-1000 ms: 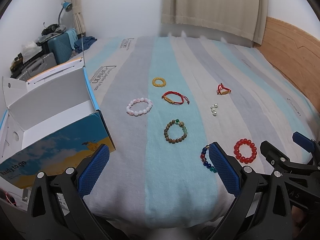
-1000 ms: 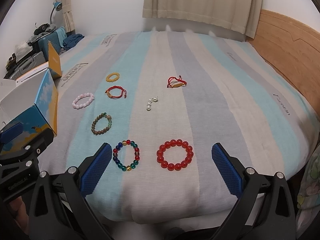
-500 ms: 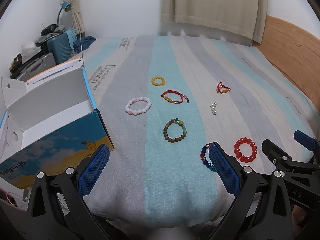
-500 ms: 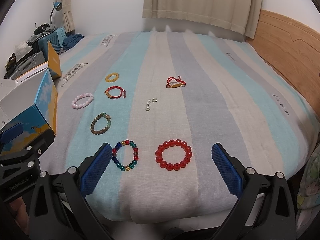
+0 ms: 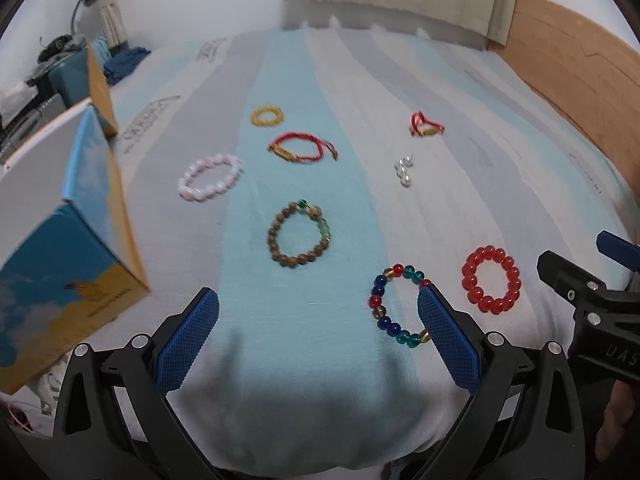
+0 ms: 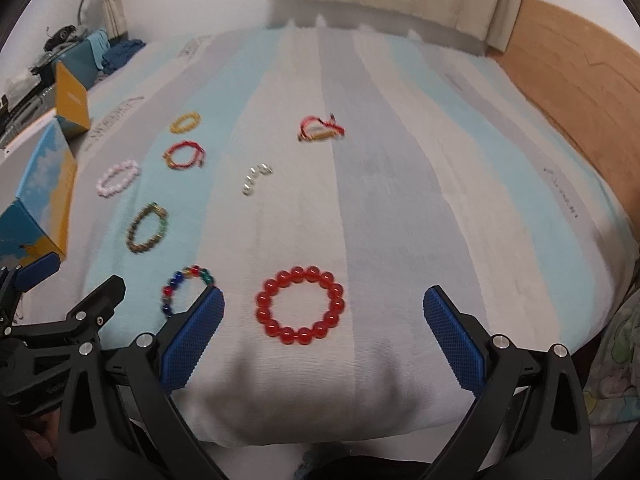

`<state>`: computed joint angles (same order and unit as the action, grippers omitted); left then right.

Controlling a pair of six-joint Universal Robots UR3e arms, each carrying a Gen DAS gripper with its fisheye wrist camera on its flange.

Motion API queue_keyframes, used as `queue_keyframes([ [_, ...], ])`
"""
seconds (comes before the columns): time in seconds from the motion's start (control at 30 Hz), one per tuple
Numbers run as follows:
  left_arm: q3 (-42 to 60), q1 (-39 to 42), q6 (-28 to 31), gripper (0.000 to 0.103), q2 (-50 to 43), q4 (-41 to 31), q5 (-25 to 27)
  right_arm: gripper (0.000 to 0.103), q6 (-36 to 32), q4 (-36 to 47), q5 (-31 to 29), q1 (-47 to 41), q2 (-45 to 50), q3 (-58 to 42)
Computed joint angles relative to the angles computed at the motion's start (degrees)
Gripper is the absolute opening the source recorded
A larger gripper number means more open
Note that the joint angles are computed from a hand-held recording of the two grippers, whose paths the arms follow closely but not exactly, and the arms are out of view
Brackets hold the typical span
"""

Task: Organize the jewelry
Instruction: 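Grasp the multicolour bead bracelet with the left tool while the right tool grasps the red bead bracelet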

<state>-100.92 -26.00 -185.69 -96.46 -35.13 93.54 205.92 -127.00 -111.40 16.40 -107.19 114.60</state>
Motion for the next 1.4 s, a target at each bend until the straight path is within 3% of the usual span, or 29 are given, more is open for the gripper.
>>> queue_keyframes([
  [0.27,3.90,-1.04,-0.99,0.097,-7.86,0.68,-1.31,0.077,-4.82,-0.48,11.91,-12.31,-0.62,5.18],
  [0.47,5.05,-0.53,-0.85,0.086,-11.29,0.63,-2.22,0.063,-6.99,-1.03,17.06,-17.12,0.81,7.33],
  [0.8,5.91,-0.61,0.31,0.077,-13.83,0.83,-2.46,0.037,-7.23,-0.07,18.72,-17.90,3.84,6.56],
  [1.0,6.68,-0.95,1.17,0.056,-13.29,-1.71,-2.33,0.020,-6.84,0.32,20.95,-19.95,2.94,7.57],
  [1.17,6.60,-0.52,1.46,0.021,-12.07,-3.29,-2.84,0.014,-6.61,0.10,22.17,-21.09,2.02,8.35],
  [1.27,6.27,0.31,1.81,0.011,-11.20,-3.85,-4.00,0.013,-6.33,-0.45,23.09,-21.89,1.33,8.87],
  [1.4,5.90,1.34,2.29,0.009,-10.00,-4.60,-5.53,0.013,-6.55,-1.01,22.39,-21.34,0.09,9.12],
])
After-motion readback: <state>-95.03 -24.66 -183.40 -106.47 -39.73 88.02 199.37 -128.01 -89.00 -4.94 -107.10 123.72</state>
